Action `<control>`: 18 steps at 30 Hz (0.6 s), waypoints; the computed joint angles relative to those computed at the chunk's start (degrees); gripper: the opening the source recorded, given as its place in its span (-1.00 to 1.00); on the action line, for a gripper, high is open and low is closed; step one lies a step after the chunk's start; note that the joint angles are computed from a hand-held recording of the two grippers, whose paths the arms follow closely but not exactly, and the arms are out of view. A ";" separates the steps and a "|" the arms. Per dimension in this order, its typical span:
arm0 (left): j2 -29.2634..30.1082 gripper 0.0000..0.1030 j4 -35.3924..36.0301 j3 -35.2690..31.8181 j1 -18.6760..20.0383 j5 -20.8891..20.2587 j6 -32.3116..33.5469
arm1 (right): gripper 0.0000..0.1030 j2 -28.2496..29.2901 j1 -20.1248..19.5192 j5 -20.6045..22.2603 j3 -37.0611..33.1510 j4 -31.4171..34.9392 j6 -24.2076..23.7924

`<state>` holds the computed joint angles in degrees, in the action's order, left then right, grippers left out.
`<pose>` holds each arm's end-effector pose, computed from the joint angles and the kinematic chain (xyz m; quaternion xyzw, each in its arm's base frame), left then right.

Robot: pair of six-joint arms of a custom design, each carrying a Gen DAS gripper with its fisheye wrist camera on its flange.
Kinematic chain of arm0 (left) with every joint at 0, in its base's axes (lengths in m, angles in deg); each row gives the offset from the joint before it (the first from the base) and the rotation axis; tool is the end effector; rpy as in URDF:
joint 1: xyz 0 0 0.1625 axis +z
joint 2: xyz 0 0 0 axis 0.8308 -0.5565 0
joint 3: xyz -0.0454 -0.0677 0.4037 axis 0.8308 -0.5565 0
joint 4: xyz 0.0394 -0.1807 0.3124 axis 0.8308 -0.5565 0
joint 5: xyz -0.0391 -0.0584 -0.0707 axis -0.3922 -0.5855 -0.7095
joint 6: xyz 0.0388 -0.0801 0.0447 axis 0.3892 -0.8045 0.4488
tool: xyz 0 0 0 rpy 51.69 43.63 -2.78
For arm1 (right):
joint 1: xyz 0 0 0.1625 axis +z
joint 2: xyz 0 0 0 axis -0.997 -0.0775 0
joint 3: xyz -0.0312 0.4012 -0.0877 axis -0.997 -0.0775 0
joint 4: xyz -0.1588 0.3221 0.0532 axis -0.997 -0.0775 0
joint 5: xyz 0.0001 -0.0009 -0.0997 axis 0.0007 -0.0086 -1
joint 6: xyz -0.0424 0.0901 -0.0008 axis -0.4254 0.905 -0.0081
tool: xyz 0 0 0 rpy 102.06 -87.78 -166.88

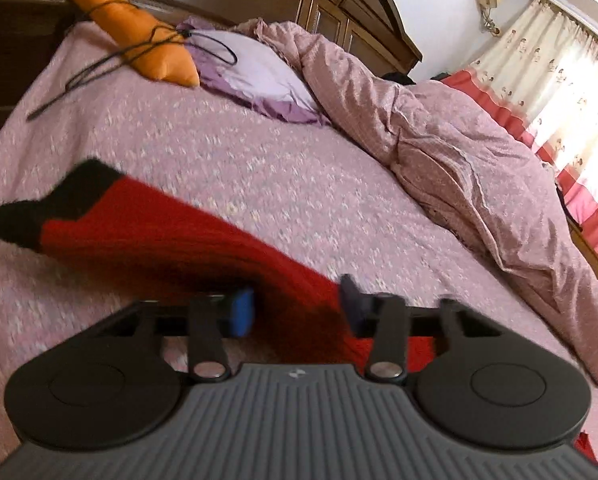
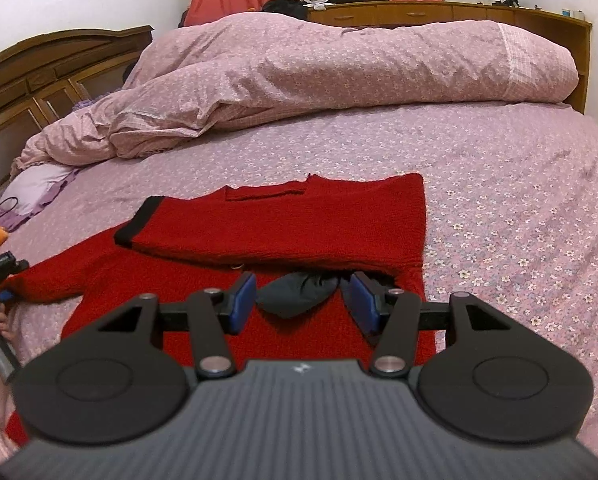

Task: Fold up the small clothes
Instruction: 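Grasp the black cuff of the other sleeve with the left gripper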

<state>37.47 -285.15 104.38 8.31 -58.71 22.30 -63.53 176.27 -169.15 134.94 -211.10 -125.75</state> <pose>0.0240 -0.4776 0.2117 -0.2585 0.6403 -0.6632 0.2887 0.1231 -0.5525 0.1959 0.2671 -0.8663 0.3677 0.2071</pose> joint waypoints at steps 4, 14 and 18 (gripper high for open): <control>-1.75 -0.54 -2.47 1.35 -0.54 -3.47 1.39 | 0.06 0.13 -0.08 -0.25 -0.17 -0.15 0.64; -2.69 -0.65 1.40 -1.99 -4.91 -13.89 7.17 | 0.06 -0.36 -0.66 1.90 0.80 -0.02 0.94; -1.48 -0.65 5.53 -4.77 -7.20 -18.60 7.81 | 0.06 -1.09 -1.23 2.68 1.43 -0.82 1.69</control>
